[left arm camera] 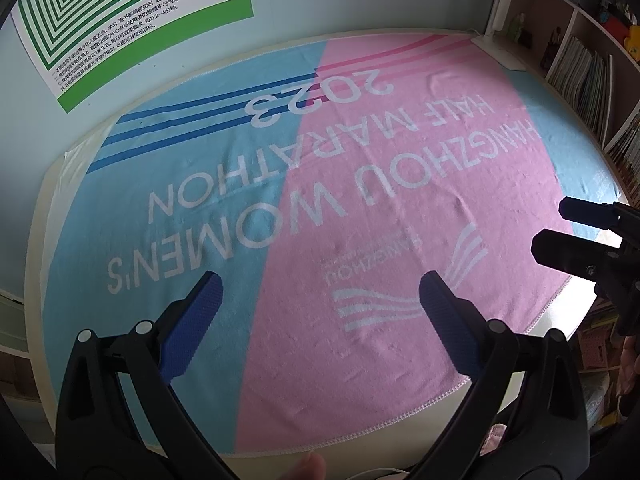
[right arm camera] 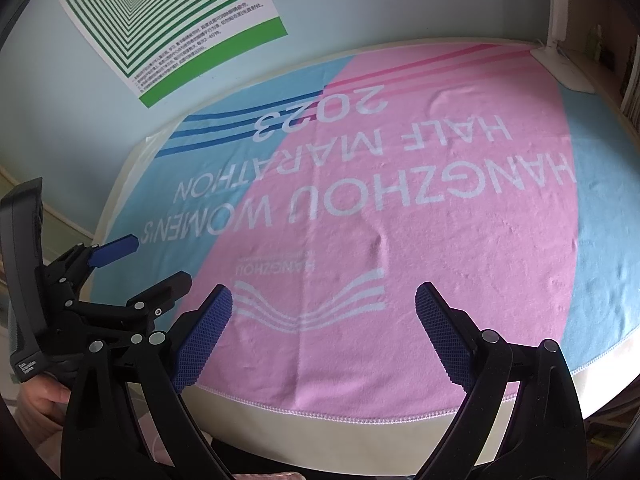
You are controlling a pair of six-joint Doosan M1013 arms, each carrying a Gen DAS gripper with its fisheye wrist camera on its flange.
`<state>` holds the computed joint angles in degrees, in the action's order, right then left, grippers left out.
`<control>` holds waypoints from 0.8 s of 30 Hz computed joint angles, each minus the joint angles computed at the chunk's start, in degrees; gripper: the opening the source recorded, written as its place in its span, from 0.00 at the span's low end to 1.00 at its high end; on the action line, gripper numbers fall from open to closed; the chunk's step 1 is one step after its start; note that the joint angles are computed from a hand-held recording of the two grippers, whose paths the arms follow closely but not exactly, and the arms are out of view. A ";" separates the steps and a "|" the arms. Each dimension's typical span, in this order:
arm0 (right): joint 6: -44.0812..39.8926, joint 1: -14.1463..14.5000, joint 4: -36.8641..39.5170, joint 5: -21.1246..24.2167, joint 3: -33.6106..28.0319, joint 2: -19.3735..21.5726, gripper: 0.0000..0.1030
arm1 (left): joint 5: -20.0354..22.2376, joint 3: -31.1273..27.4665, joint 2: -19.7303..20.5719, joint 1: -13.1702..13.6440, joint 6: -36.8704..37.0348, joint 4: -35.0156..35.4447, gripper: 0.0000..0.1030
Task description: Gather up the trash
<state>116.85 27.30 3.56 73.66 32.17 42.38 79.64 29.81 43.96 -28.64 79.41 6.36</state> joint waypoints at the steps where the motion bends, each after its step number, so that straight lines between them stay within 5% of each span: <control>1: 0.08 -0.01 -0.03 -0.06 0.05 -0.04 0.90 | 0.05 -0.09 0.04 0.01 0.01 -0.05 0.94; 24: 1.15 0.03 -1.20 -0.69 1.54 -1.03 0.90 | -0.38 -0.17 0.09 -0.06 0.67 -0.32 0.94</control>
<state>117.99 27.33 2.36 72.97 33.71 41.36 79.25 29.64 44.04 -28.70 80.09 6.04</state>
